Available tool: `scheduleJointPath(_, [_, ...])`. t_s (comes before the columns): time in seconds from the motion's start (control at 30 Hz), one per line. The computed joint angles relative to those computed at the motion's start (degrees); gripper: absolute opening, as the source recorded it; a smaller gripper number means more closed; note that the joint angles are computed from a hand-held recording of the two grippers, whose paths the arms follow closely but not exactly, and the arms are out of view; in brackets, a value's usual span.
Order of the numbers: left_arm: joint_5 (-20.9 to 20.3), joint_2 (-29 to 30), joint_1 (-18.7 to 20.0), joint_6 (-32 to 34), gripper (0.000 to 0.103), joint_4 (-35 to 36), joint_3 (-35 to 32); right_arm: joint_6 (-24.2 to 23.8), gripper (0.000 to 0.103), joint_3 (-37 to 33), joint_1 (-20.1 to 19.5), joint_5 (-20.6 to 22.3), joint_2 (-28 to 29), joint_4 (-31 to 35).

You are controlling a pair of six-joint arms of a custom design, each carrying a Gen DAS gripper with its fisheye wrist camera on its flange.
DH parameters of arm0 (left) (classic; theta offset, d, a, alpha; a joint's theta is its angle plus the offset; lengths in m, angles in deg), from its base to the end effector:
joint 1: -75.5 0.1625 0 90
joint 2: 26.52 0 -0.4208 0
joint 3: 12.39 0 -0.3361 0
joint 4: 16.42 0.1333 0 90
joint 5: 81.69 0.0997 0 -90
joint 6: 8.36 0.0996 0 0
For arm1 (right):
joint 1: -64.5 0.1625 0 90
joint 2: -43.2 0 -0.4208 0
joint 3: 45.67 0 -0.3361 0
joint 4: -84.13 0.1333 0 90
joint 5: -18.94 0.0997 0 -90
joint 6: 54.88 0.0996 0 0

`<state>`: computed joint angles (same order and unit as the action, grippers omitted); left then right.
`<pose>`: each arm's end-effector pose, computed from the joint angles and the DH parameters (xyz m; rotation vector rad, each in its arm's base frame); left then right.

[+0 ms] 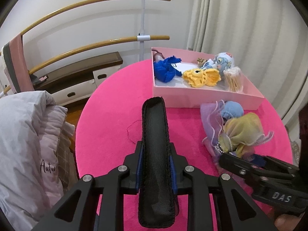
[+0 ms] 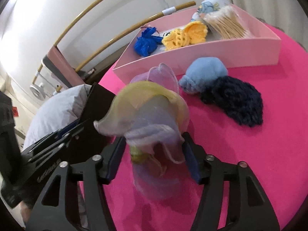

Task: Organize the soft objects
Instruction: 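Carry the black pouch and sheer pastel pouch into the pink box and open both tools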

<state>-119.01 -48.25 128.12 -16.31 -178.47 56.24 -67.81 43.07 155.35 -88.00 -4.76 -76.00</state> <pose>-0.2782 -0.7142 0.0606 0.3377 2.2831 -0.9098 0.1142 -0.6683 0.2213 0.2211 -2.7146 0.6661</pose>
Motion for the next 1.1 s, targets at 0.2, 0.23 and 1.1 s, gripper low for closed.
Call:
scheduleJointPath(0.2, [-0.5,0.3,0.0,0.8,0.02,-1.5,0.3,-1.4,0.059,0.0,-0.2,0.2,0.4,-1.4])
scheduleJointPath(0.23, [-0.6,0.4,0.0,1.0,0.02,-1.7,0.2,-1.8,0.059,-0.5,0.0,0.0,0.9,-1.5])
scheduleJointPath(1.1, [-1.9,-3.6,-3.1,3.4,0.013,-8.6,5.4,-5.5,0.022,0.5,3.3,-1.1,-3.2,-6.3])
